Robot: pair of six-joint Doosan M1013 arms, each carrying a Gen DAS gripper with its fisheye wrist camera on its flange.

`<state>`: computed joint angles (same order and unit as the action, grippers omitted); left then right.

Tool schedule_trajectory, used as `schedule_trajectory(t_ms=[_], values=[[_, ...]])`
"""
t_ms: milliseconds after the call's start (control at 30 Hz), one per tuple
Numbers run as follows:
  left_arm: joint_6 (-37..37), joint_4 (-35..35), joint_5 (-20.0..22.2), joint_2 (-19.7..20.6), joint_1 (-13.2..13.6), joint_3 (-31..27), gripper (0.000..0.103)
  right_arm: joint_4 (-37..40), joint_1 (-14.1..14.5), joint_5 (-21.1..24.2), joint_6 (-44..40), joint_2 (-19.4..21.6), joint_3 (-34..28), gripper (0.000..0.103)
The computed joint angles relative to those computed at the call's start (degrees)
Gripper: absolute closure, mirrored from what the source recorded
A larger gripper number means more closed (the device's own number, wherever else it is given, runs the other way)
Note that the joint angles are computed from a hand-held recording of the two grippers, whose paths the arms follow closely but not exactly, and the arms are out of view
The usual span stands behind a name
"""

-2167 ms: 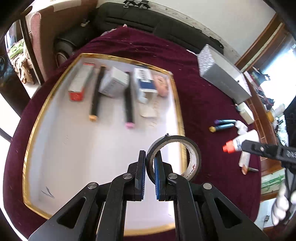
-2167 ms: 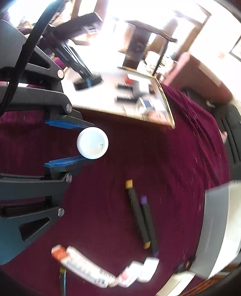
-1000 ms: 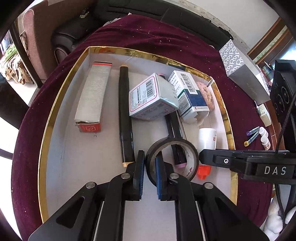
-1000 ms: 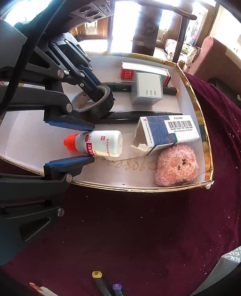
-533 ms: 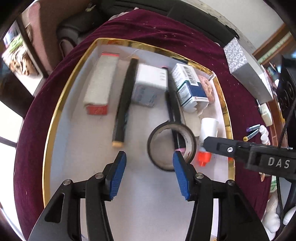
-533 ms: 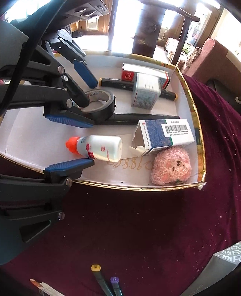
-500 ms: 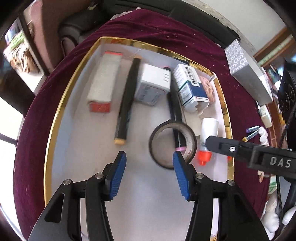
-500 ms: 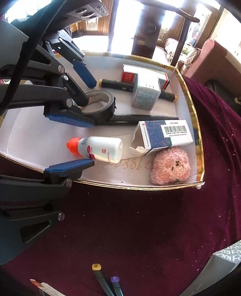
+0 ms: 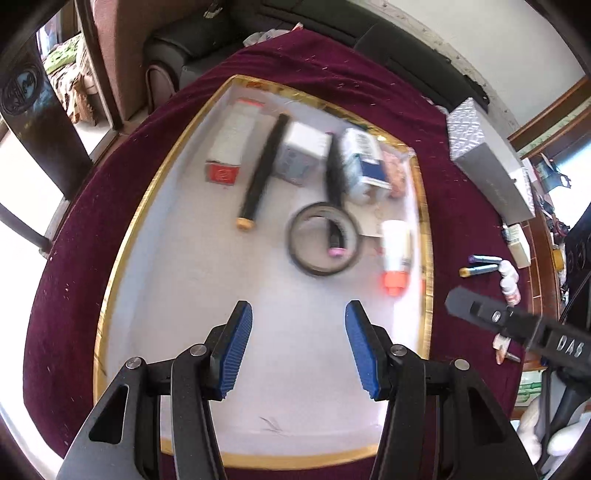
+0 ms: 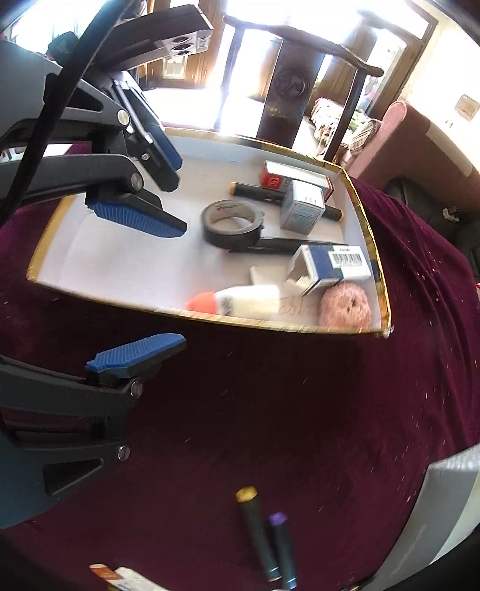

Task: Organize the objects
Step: 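Withdraw both open tools from the tray back over the table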

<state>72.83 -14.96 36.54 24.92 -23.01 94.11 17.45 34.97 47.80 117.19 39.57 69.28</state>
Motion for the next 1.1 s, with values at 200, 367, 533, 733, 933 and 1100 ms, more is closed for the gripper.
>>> schedule_trajectory(t_ms=[200,367,533,733,933,1100], values=[[-0.2,0.7,-1.1,-0.6,-3.2,-0.8,0.057,1.3,-1.5,-6.3,1.0,-6.7,11.4,0.049],[-0.2,0.8,-0.8,-0.5,-6.3,-1.5,0.057,-0.8,-4.2,-12.3,7.9,-13.4,22.3,0.05],[1.3,-0.1,-0.2,-0.1,-9.1,-2.5,0.057,-9.1,-7.4,-16.8,20.8,-20.0,32.2,0.048],[7.6,-2.6,2.2,2.4,-12.9,-6.7,0.057,-12.9,-10.5,-19.6,30.0,-25.4,40.8,0.048],[17.2,-4.6,2.6,7.0,-17.6,-13.7,0.057,-11.4,-11.3,-23.4,32.8,-27.7,45.1,0.048],[18.5,-3.0,4.3,12.3,-20.5,-20.7,0.057,-11.9,-11.7,-25.0,34.7,-30.7,49.0,0.048]])
